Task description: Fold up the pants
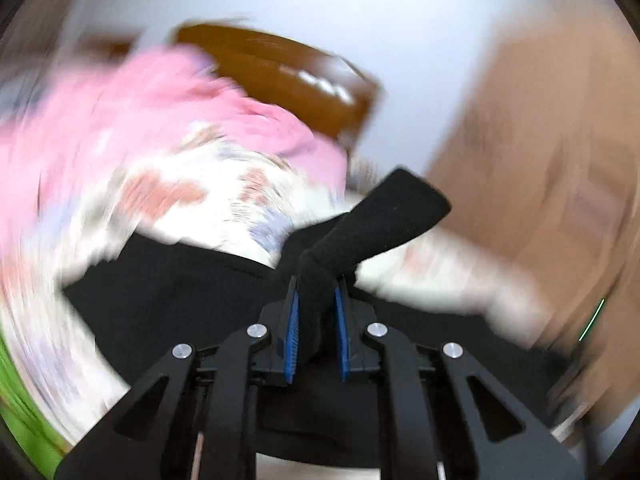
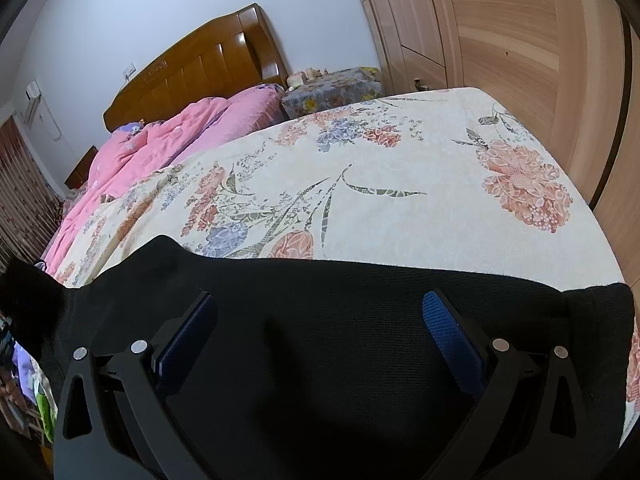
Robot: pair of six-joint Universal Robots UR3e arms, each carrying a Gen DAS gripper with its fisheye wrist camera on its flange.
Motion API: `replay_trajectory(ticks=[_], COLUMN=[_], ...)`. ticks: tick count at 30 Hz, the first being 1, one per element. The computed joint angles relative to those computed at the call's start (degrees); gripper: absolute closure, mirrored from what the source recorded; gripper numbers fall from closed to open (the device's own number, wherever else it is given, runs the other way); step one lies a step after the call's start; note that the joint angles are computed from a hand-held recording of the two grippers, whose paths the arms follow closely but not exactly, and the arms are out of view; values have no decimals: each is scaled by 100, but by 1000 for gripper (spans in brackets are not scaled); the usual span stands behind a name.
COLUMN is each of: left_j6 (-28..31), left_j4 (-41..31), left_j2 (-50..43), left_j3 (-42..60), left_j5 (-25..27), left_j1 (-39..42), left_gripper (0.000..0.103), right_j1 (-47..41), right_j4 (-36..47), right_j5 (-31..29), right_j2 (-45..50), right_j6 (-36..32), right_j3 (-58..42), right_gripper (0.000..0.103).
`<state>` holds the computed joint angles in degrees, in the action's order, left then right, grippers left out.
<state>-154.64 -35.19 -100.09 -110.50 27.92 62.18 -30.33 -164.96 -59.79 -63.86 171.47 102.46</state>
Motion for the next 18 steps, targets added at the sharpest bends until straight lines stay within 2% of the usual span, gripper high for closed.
replay_trajectory(ticks=[1,2,4,5,6,7,11,12,13,14,16,18], left_j6=[-132,-158,-75,164,330,605,1316,1278,1513,1267,1153,487], left_j4=[-720,-1138,-1802,-2305,-2681,-2942,-3097,-2980,-3108,-2758,-2576,-1687], left_j2=[-410,-719,-1438,-1668,-1841,-1958,-1686,-1585,-1286,-1226,-1204,-1476], left_j3=[235,428,1032,1284,1463,1449,925,796,493,429,448,619], left_j5=[-561,-725,-499,-457,-449,-576,-1021,-987,-882,-746,-638,-470], left_j1=[421,611,719,736,753,798,918,906,968,893,806,532], left_gripper=[88,87,85,81,64,60,52,52,52,51,41,36], right_j1=[8,17,17,20,26,38,116,224,338,405,832,1685], right_j4=[6,7,10,18,20,19,-222,-227,-121,-95,-205,23], right_j5=[-15,-28,-26,-35,-44,-57,-284,-484,-419,-217,216,224], right_j2=[-2,3,5,6,8,24,-90,-251,-534,-727,-1280,-1526], right_j6=[1,5,5,0,2,8,108,123,-25,-176,-685,-1173], right_j3=[-4,-13,-16,-20,-24,-39,104,174,304,421,788,756], right_gripper=[5,5,5,5,5,5,5,5,5,5,5,5])
